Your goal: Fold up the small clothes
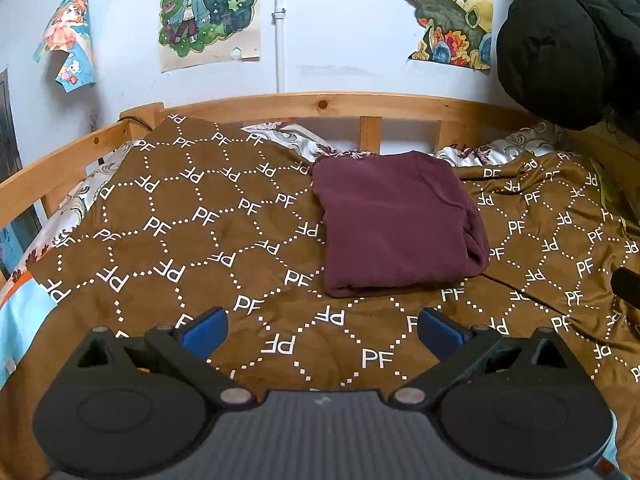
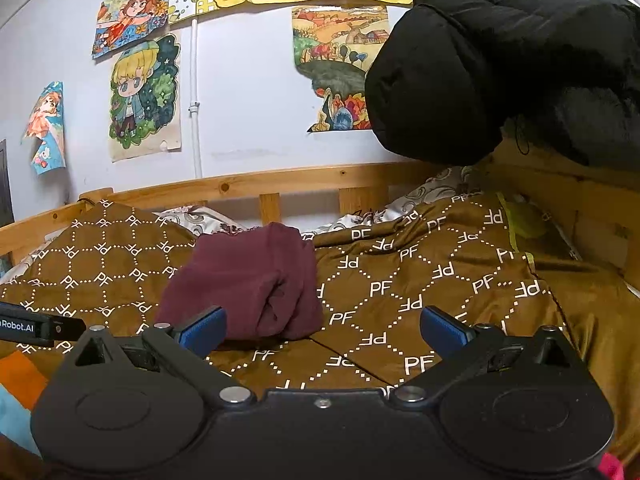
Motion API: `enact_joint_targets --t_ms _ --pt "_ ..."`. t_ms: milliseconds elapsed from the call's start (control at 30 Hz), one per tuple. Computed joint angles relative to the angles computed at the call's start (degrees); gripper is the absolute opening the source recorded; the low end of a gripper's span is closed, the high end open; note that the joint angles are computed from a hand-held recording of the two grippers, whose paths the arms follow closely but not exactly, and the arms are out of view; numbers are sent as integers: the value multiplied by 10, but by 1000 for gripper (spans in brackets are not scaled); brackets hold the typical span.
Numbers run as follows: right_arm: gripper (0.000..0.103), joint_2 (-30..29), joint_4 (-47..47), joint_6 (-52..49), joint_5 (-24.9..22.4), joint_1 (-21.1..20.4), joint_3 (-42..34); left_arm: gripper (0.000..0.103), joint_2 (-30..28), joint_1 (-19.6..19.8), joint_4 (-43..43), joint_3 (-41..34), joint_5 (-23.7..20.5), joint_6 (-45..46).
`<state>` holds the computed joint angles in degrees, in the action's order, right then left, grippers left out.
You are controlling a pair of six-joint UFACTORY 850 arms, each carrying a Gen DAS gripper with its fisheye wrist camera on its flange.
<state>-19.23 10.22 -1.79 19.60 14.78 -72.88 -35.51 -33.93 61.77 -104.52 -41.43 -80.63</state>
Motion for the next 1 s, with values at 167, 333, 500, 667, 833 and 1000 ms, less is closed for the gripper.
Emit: enact_joint_targets --t_ms 167,333,500,667,833,1000 --pt "102 0 -4 6 0 -1 1 102 1 0 0 1 1 1" --pt "102 1 -3 6 -1 -1 1 102 0 -1 -2 0 -2 4" --pt "102 1 9 -6 -2 -1 1 102 0 0 -4 -1 -3 6" --pt "102 0 25 -17 -2 1 0 102 -1 0 -4 -2 -3 6" --pt "102 0 25 -18 -3 1 0 102 -1 0 -3 -2 -1 6" --pt "102 1 24 -17 -3 0 0 102 0 -2 3 -2 -9 1"
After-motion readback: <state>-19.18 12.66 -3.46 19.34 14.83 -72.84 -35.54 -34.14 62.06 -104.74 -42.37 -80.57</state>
